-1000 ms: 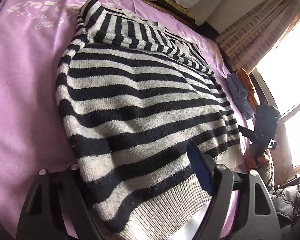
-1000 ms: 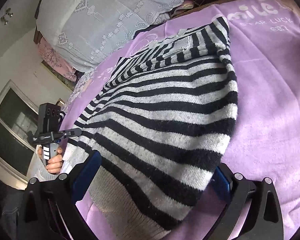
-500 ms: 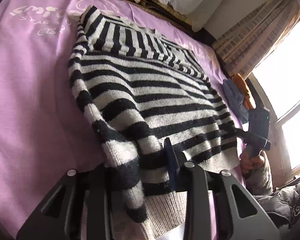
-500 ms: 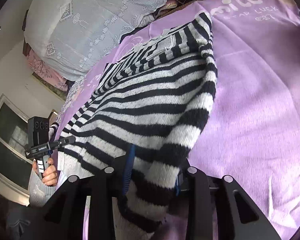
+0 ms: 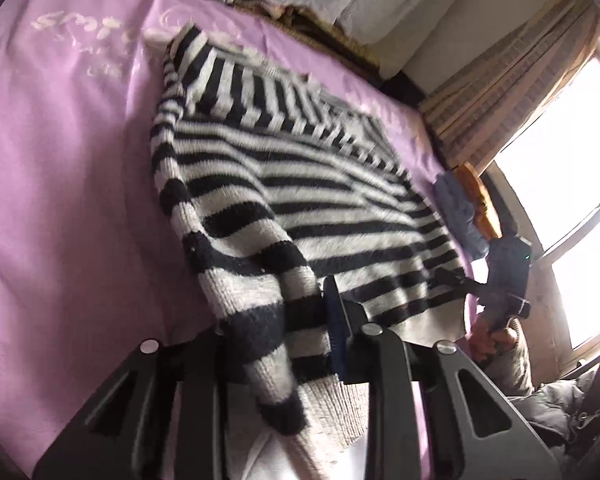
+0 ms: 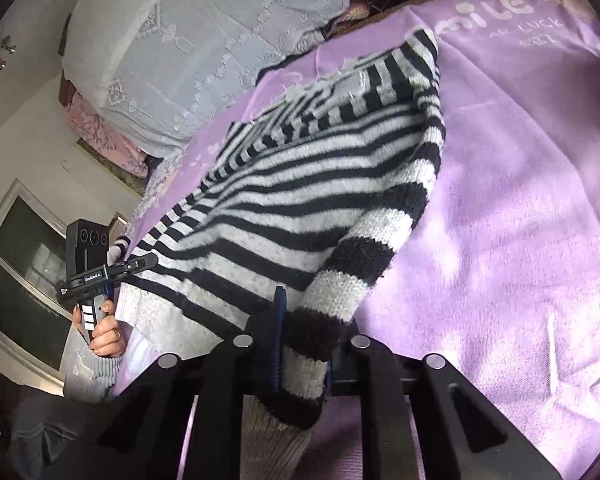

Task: Fold small clothes
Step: 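Lift the hem with both tools and fold it toward the collar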

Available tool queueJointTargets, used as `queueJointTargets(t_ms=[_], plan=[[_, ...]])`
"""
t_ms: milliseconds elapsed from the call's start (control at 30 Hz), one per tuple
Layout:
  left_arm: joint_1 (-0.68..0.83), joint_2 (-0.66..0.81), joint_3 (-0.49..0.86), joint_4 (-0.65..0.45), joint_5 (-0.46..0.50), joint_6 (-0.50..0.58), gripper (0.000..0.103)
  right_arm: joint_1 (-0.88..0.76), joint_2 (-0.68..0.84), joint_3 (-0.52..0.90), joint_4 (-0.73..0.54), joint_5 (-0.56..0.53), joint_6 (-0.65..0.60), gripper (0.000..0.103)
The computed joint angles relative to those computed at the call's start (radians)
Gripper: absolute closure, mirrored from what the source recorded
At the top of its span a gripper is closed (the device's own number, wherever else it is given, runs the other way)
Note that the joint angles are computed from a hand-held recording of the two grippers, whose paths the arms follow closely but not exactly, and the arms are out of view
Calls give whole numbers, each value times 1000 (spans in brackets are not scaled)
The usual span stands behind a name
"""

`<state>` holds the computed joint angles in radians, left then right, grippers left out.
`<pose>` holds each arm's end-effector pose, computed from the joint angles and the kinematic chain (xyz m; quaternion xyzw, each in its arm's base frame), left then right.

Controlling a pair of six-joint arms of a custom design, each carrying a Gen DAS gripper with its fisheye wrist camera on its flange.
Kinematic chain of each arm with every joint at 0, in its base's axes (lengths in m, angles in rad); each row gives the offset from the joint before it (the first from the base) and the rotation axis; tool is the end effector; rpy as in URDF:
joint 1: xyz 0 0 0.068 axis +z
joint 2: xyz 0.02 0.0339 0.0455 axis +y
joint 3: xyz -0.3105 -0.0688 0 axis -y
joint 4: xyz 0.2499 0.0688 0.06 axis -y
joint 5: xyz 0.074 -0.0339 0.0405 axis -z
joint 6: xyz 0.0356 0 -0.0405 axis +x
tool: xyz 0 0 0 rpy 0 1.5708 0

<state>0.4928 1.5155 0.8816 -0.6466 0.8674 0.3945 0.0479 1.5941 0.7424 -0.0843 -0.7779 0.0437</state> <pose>0.2485 0.1026 0.2309 0.0166 0.8998 -0.3192 0.2970 0.2944 0.0391 0.1954 -0.1202 0.8788 0.3731 0.2720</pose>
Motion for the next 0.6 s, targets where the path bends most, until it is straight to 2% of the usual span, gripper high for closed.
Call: queueJointTargets(t_ms=[233,600], plan=[[-18,-54,61,27,-18,-53,90,-11,-1,69,34,-89,65,89],[-79,-10,181,123,-67,-175,91,-18,80,259,24,-140,176,89]])
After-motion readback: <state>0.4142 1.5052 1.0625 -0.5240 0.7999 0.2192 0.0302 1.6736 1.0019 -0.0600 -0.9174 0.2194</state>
